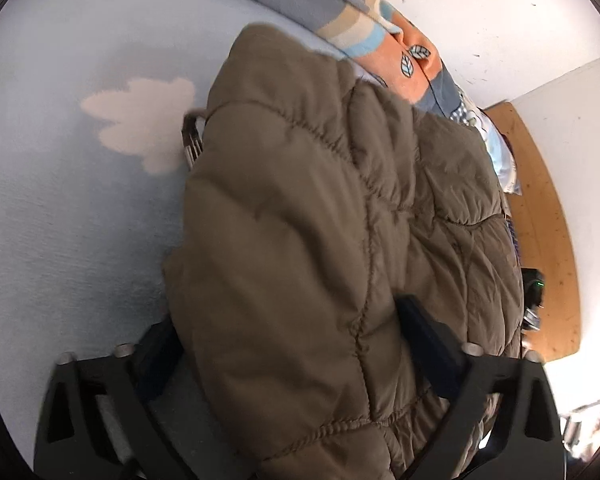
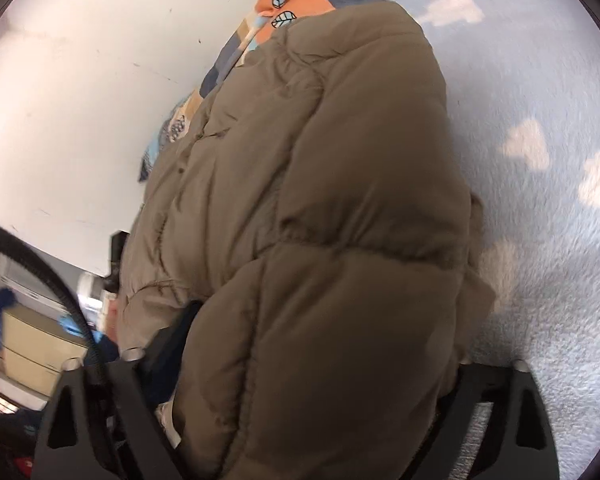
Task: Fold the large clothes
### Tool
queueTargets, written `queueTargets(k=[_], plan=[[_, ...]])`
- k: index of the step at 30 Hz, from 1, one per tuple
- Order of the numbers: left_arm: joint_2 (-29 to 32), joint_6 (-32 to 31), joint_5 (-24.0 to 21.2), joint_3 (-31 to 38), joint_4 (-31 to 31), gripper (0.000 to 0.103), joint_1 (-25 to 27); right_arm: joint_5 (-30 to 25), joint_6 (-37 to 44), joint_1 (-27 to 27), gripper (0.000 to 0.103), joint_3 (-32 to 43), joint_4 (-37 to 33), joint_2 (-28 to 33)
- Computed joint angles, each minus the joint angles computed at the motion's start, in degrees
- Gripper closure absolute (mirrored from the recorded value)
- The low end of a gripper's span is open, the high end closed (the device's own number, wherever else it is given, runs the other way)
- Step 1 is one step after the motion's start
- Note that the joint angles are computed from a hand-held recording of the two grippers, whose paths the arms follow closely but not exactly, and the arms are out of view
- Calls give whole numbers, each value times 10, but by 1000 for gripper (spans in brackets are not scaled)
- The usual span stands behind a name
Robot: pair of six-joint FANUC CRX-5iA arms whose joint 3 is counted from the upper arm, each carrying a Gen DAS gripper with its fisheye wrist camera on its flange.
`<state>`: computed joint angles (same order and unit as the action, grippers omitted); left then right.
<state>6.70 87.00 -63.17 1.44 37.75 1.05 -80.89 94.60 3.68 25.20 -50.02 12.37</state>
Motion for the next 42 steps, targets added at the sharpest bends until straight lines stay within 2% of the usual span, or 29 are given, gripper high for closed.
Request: queueTargets(k=[4,6,8,11,17,21,26,28,29,31,33,34,37,40,42], plan=[[-21,40,8,30,-82,40,-19,51,-44,78,38,-3,152,-31],[-30,58,8,42,-120,45,-29,73,-82,133,50,-9,257,-44],[-37,87,10,52,-152,49,-39,92,-128,190,55,-23,362,-56],[-57,111,17,44,-181,53,-41,117,-180,239,59,-55,462,-77],[-88,128,14,55,-243,61,-54,153,-233,269,62,-122,541,-132],[-108,111,15,54,-226,71,-46,144,-240,277,63,-119,542,-150],[-98,113,-8,65,-228,72,-48,139,-240,282,63,-134,538,-182],[-87,106,-21,54,-201,72,-38,144,-241,282,63,-145,539,-189],[-82,101,-30,45,-182,69,-29,144,-240,277,63,-146,533,-188],[-66,113,-62,44,-169,30,-14,142,-242,273,63,-146,523,-186],[-70,110,-56,23,-153,19,8,135,-239,261,63,-141,501,-181],[-70,87,-56,1,-110,18,26,134,-236,255,63,-138,491,-177],[-52,16,-83,-87,72,15,75,120,-218,229,63,-125,448,-166],[-44,-38,-81,-152,156,3,77,109,-202,211,62,-115,418,-155],[-48,-65,-68,-162,165,0,73,102,-191,198,60,-108,396,-149]])
